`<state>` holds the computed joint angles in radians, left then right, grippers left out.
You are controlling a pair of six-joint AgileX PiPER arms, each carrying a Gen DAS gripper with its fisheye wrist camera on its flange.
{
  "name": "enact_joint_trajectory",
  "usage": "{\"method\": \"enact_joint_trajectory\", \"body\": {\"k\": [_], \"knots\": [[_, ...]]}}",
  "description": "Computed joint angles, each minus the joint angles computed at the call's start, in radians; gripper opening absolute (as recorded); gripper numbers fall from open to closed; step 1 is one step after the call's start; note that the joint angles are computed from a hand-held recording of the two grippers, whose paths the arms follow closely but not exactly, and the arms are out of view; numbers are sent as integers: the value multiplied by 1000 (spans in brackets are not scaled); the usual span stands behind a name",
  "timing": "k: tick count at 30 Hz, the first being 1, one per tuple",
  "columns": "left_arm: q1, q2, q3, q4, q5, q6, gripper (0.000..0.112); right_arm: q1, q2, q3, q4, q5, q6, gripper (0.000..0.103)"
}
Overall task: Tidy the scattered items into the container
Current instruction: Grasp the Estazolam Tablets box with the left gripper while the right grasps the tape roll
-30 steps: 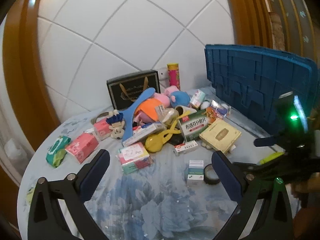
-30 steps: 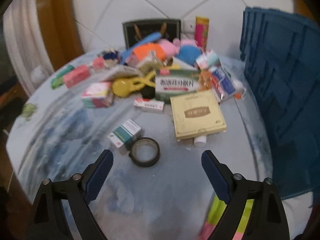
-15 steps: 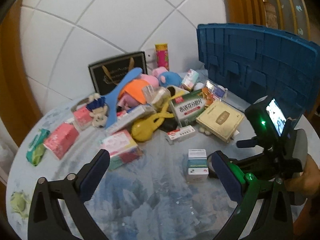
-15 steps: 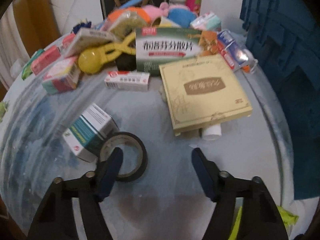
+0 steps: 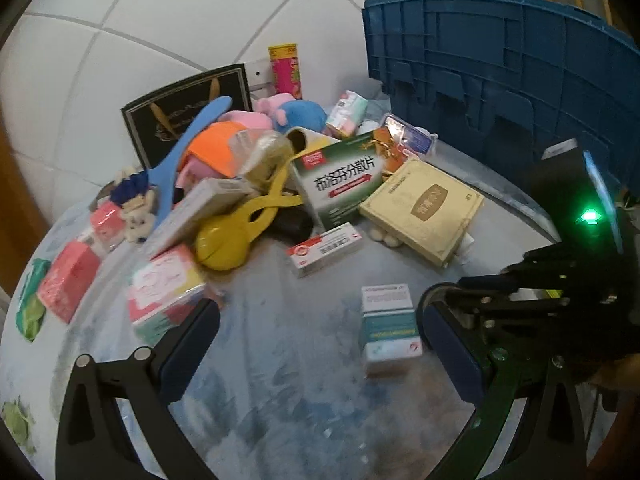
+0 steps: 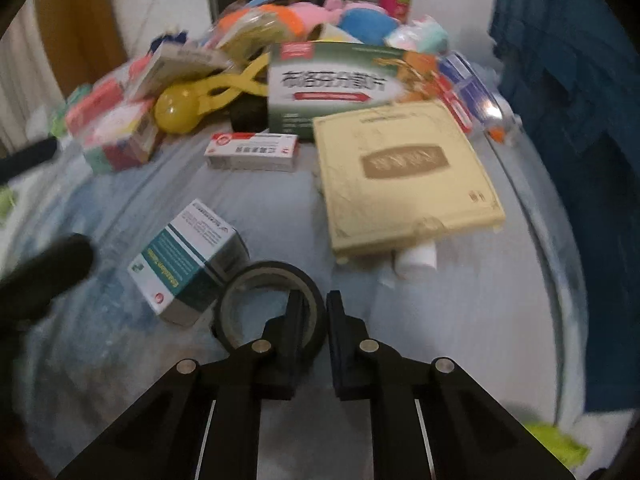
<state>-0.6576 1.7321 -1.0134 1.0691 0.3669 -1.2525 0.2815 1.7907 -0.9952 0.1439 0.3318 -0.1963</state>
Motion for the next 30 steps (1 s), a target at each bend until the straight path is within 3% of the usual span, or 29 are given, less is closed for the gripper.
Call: {"method": "enact_joint_trajectory", "body": {"k": [3,10,12,15,17,22,27,30], "knots": [[0,43,-42,-59,-10,59,103,-30,-15,17,99,0,-97,11],[-17,185,-153,-162,10,192,100,-50,-28,34,82,-3,-94,10],[-6,223,-187,-261,28,289,71,-52,-29,40,67,-8,-87,10],[10,255,-207,-325,30,343,44,-66,-26,39,95,-4,-121,10],[12,262,-203,-295,22,308,38,-64,-16,30,98,6,-132,10],[-38,293,-229,-163,94,202,37,-52,0,28,75,-9,-119,11],[-52,261,-189,-55,90,79,36,-104,-49,67,320,19,-344,10],[-55,243,-173,-10,84,30,36,-111,-85,88,323,16,-343,10]]}}
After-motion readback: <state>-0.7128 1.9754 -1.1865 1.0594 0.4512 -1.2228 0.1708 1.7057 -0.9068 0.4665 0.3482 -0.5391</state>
